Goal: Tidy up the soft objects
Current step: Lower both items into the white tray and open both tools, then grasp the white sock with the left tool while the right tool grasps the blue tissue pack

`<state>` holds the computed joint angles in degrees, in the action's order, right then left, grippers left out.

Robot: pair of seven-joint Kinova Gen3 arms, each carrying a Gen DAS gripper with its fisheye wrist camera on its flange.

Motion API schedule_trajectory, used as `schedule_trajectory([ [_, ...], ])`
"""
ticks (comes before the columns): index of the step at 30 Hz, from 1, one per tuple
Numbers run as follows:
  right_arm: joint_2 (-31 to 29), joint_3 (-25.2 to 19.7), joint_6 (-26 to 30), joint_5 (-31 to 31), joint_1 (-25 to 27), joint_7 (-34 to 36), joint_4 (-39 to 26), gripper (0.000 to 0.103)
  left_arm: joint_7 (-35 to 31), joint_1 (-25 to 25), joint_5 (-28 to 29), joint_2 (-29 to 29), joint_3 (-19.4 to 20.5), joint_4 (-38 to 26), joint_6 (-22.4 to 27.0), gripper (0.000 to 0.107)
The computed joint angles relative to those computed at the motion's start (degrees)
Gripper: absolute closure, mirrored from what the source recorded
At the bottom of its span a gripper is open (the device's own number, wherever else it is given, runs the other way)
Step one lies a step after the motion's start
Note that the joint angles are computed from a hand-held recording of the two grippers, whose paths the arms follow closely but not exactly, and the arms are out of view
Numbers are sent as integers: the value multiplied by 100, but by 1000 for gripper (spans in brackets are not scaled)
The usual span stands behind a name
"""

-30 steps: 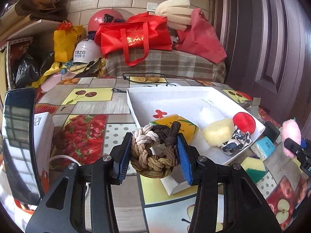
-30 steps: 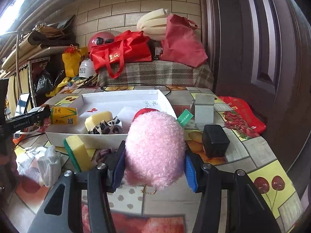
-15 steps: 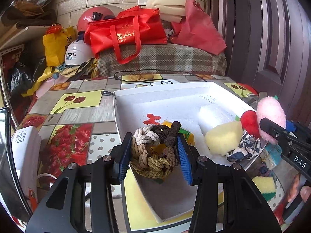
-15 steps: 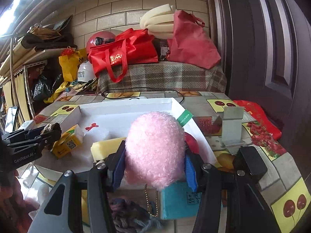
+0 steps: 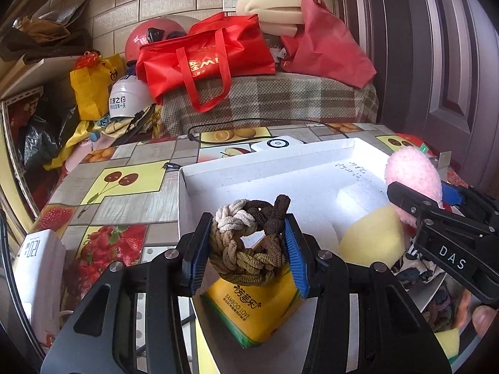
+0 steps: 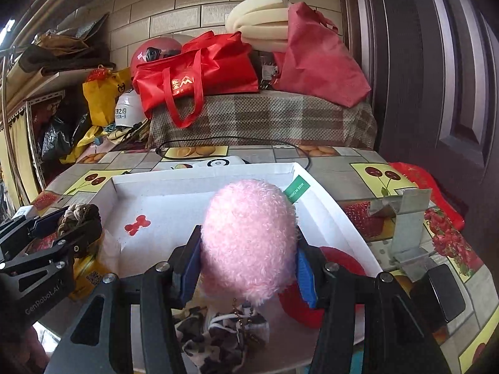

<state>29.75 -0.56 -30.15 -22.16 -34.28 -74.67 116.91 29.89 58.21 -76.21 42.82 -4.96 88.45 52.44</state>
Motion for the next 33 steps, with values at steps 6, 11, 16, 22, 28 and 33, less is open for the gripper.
schedule_trajectory([
  [6, 19, 85, -242, -222, -169, 110, 58, 30, -37, 63, 29, 69, -29, -97, 219, 36],
  [11, 47, 32, -959, -485, -334, 327, 315, 13, 441, 341, -304, 157, -126, 8, 661, 5],
  [16, 91, -167, -1566, -480, -265, 326, 517, 12, 761, 343, -414, 174, -5, 68, 995, 5],
  [22, 85, -342, -2139, -541, -169, 80, 813, 0, 962, 355, -444, 150, 137, 143, 1193, 5],
  [28, -93, -449, -2375, -383, -77, -85, 1288, 0, 1536, 468, -810, -106, 326, 725, 1115, 5],
  [33, -293, -493, -2497, -208, 105, -339, 1716, 0, 1761, 572, -1129, -244, 635, 1094, 1307, 5],
])
